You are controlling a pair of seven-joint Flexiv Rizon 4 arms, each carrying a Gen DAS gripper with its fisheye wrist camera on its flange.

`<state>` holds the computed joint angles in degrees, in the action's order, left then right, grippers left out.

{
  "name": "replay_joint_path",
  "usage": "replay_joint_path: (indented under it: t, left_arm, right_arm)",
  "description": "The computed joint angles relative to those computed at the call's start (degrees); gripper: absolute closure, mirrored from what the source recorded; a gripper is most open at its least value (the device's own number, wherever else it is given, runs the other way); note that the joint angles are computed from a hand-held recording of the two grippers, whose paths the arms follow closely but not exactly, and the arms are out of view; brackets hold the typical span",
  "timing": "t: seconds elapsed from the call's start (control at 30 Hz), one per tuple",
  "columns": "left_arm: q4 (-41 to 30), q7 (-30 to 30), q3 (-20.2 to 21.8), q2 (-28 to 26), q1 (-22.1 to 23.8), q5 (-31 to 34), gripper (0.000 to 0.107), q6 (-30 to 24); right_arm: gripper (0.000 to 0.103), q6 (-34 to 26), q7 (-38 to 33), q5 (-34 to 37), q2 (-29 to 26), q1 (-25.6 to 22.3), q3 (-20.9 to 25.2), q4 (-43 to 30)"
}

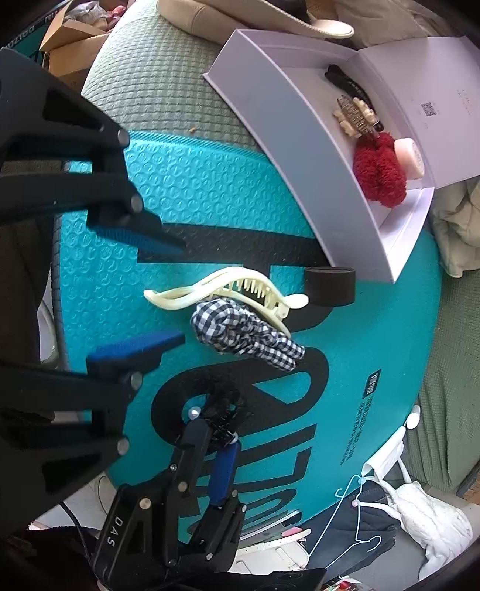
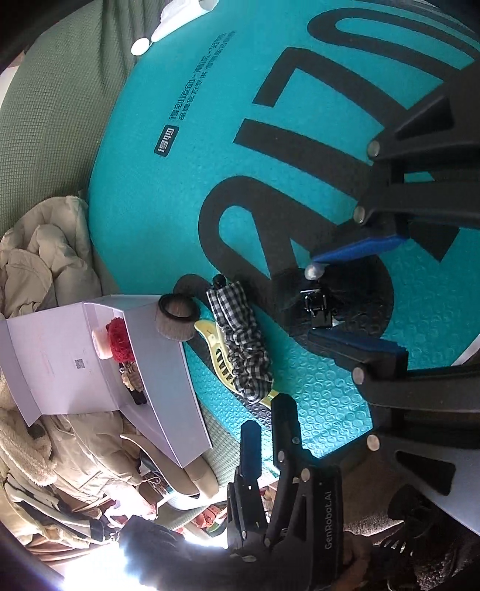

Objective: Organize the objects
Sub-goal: 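Grasp cream claw clip with left gripper while right gripper grasps black bow clip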

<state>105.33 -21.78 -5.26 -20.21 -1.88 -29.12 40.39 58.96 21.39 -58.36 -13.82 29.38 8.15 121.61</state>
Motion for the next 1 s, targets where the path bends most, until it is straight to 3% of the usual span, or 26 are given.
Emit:
replay_joint_path:
  t: [0.1,0.17,0.5,1.0]
  left_arm:
    - [0.39,-0.07,0.03,-0.26,0.00,-0.07,0.091,0.66]
    - [-0.64,-0.42,-0.11,-0.73,0.69,-0.65,0.097,-2.25]
    - [-1.90,-5.95,1.26,-1.19,1.77,0.24,0.098,-2.95]
    - [0.60,-1.86,2.74,2.15,4.34,-0.82,0.097,-6.02]
  right_arm:
    - [0.066,-0.22,-0.15,0.43,0.23,-0.12,0.11,0.24]
    - [0.066,-0.21,-0.14,0.39,0.30,-0.18,0.08,0.28]
    - [0.066,-0.96,0.34,0.25,0.12,0.30,0.31,-0.26]
    - [0.066,-1.90,0.97,-0.59,-0.11,1.60,0.74,-1.19]
